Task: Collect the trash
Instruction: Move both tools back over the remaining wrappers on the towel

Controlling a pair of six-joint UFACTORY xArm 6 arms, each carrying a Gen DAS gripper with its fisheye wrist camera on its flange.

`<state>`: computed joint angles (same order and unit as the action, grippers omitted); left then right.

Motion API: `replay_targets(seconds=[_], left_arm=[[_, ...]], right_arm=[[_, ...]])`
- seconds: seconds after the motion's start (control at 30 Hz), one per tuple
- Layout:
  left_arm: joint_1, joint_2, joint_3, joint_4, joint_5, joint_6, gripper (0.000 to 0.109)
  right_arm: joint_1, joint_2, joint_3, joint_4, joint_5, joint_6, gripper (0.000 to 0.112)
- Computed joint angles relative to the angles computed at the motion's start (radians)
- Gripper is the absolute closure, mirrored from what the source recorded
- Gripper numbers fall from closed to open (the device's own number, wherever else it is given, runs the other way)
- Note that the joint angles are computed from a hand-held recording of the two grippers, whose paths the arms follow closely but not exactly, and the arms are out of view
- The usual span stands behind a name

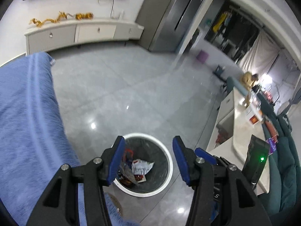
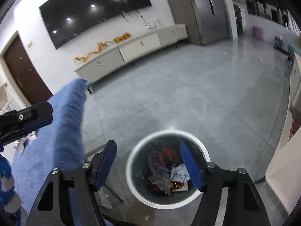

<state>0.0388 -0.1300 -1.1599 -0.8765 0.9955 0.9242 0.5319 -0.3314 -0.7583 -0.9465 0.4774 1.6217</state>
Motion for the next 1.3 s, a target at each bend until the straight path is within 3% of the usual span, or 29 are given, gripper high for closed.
replay_targets(seconds=[0.33,0.47,0.57,0.7,0.87,1.1,1.3], left_arm=[[0.260,-0.147,0.011,-0.140,0.111,0.169,0.054],[0.360,-0.190,0.031,-0.178,0.079,0.243,0.039],[0.424,-0.205,0.037,-0.216,0.055,0.284,0.038],[0.520,-0.198,0.024,-0.275,0.045,0.318,0.036],[0.599,-0.164,0.001,-0.329,0.015,0.355,0.033],[0.698,-0.059,-0.069,-0.385,-0.056,0.384,0.033],[0.764,0.099,-0.199,-0.311,-0.096,0.342,0.033]], right_arm=[[0.243,0.053,-0.258,-0.192,0.259,0.022,0.028],[0.319,0.111,-0.357,-0.251,0.328,0.018,0.020],[0.356,0.144,-0.414,-0.294,0.353,0.023,0.014],[0.383,0.187,-0.482,-0.332,0.362,0.046,0.009],[0.363,0.231,-0.548,-0.293,0.285,0.019,0.009],[0.404,0.348,-0.690,-0.300,0.343,-0.041,0.009],[0.383,0.463,-0.810,-0.233,0.276,-0.153,0.009]])
